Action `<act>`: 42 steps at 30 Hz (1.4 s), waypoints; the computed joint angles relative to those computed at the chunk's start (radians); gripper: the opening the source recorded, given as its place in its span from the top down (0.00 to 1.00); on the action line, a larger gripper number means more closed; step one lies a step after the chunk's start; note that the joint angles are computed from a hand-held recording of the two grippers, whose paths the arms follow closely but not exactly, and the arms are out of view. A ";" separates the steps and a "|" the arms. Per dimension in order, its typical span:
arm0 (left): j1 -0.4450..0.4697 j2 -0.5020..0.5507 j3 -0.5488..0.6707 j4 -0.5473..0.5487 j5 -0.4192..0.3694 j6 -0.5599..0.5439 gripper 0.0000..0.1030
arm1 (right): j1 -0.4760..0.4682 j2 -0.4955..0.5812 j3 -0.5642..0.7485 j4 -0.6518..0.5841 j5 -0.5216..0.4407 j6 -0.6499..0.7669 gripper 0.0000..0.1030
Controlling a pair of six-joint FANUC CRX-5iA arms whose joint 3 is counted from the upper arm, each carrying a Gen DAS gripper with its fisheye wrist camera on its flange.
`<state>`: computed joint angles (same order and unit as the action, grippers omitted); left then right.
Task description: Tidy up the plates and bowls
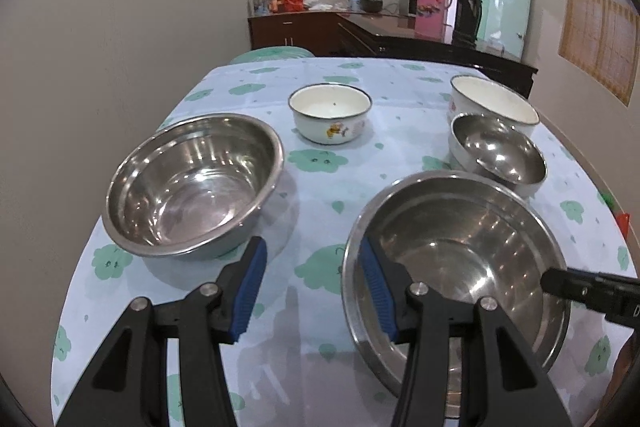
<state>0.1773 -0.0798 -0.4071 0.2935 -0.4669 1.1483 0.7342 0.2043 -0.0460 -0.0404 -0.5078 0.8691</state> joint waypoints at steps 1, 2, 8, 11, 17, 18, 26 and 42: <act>0.001 0.009 0.009 -0.002 -0.014 0.002 0.52 | 0.004 -0.008 -0.020 0.032 0.019 -0.028 0.74; 0.003 0.017 0.018 0.001 -0.031 0.001 0.52 | 0.011 -0.019 -0.043 0.066 0.033 -0.058 0.74; 0.010 0.052 0.050 0.014 -0.098 -0.006 0.52 | 0.020 -0.027 -0.080 0.170 0.055 -0.147 0.74; 0.005 0.063 0.063 -0.007 -0.109 0.010 0.51 | 0.020 -0.011 -0.062 0.164 0.035 -0.137 0.74; 0.000 0.083 0.078 0.000 -0.135 -0.011 0.55 | 0.028 0.012 -0.046 0.181 0.024 -0.150 0.74; -0.003 0.086 0.080 0.002 -0.141 -0.018 0.62 | 0.030 0.014 -0.046 0.190 0.024 -0.155 0.74; -0.015 0.101 0.077 0.031 -0.158 -0.043 0.85 | 0.045 0.031 -0.056 0.264 0.038 -0.215 0.77; -0.006 0.046 0.041 0.053 -0.125 -0.059 0.87 | 0.062 0.027 -0.084 0.383 0.040 -0.318 0.80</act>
